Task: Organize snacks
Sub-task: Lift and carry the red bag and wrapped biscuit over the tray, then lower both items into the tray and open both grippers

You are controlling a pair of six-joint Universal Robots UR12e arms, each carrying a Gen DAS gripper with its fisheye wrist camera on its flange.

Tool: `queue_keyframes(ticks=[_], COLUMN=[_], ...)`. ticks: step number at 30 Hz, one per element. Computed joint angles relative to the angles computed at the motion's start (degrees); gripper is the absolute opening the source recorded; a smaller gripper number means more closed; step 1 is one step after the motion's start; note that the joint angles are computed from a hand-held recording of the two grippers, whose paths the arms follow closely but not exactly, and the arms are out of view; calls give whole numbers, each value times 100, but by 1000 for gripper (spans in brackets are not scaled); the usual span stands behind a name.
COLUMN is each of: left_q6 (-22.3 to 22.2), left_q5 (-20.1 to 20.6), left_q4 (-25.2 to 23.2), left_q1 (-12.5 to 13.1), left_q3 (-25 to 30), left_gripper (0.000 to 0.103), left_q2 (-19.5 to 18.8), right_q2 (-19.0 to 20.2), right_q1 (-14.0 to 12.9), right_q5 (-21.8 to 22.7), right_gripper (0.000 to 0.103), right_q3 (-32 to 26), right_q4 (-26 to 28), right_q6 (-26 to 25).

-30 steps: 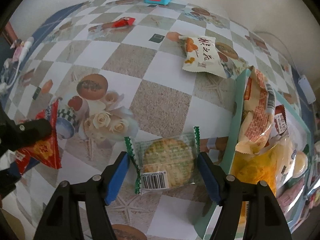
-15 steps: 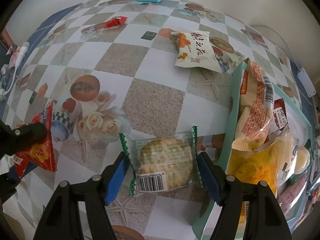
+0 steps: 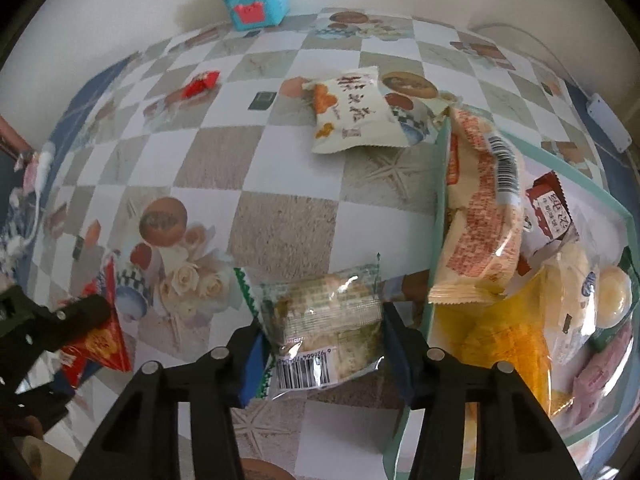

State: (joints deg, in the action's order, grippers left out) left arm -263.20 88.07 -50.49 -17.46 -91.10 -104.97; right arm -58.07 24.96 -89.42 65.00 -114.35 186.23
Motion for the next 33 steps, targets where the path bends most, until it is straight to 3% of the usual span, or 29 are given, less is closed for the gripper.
queue_keyframes(ticks=[10, 15, 19, 23, 28, 33], left_q6=[305, 798, 1451, 2172, 3077, 3647], left_q5=[263, 389, 350, 138, -503, -872], left_q4=[-40, 141, 330, 451, 562, 387], left_q1=[-113, -253, -393, -533, -722, -894], left_q3=[169, 439, 760, 1158, 1695, 2209], left_gripper=[62, 62, 62, 62, 62, 62], left_q2=[-15, -132, -315, -569, -956, -1323], right_q2=[-361, -528, -691, -876, -1142, -1319], right_q1=[-116, -286, -458, -670, -963, -1205], right_q5=[254, 214, -91, -436, -806, -722], right_gripper=[54, 54, 54, 54, 55, 55], right_q3=[240, 389, 549, 751, 1073, 1352], right_q4=[-708, -988, -1102, -1157, -1223, -1215], right_q6=[375, 839, 1226, 1786, 2568, 2980])
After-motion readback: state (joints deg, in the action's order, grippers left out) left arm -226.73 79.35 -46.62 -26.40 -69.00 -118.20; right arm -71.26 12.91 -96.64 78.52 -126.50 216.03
